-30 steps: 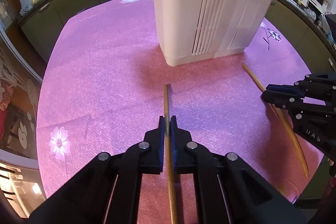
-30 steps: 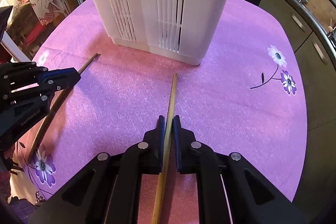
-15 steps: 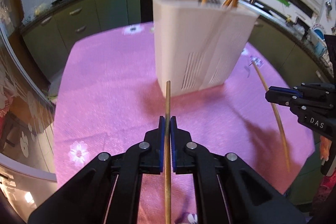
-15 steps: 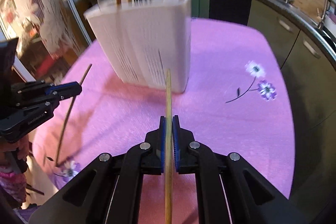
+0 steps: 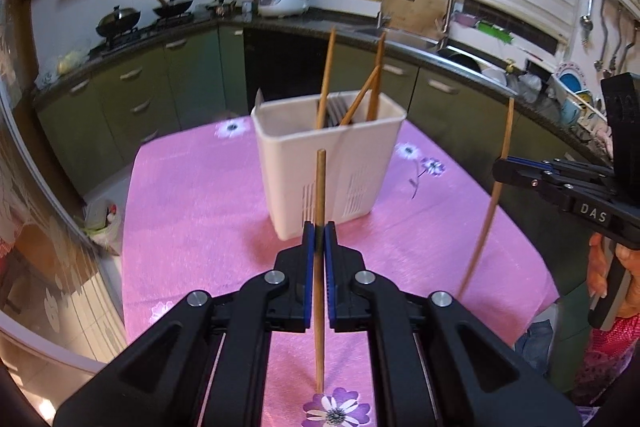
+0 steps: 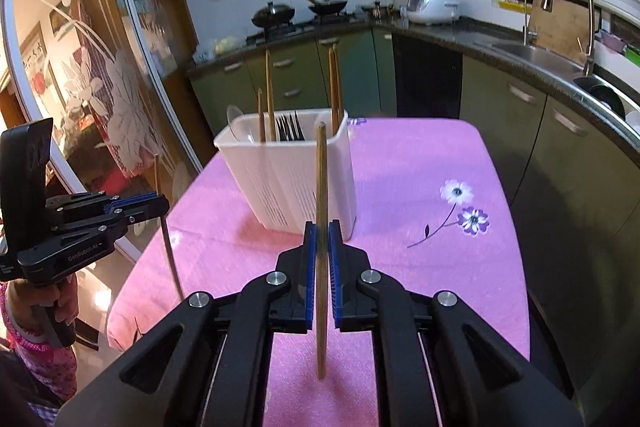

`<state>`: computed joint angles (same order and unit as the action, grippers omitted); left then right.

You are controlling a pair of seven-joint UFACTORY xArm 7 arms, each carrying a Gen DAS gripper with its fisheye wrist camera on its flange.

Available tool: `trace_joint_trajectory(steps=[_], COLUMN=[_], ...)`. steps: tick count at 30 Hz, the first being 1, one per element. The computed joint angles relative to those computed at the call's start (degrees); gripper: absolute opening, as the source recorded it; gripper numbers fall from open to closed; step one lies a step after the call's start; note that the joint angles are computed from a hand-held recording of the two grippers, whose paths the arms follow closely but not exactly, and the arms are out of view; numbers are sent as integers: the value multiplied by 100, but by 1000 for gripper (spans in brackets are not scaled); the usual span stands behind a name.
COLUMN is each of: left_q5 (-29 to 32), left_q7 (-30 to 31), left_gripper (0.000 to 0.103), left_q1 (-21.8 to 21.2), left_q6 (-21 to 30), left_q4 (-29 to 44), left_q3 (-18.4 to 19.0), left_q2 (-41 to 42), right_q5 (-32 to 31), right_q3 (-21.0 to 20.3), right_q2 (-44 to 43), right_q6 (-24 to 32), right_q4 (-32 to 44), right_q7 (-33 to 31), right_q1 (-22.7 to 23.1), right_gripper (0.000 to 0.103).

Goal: Organize utensils
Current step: 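Lift both chopsticks upright above the white holder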

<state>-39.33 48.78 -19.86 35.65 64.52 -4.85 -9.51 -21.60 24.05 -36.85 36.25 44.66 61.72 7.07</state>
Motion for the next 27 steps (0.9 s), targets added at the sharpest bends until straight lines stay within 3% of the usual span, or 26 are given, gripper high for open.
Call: trace_joint_trajectory(steps=[13,27], left_q5=[-327,-132], left_q7=[316,97], left_gripper=[5,5], left_q1=[-77,48], left_q6=[134,592], left_q4=[528,1882], left_q3=[47,-81], left_q2=[-36,313], right_q5=[-194,-454], right_q3=[51,-47], right_q2=[-101,642], right_q6=[193,594], right_q4=[691,2393], right_q7=[-293,-1072], right_q1=[-236,-555], right_gripper=[7,7])
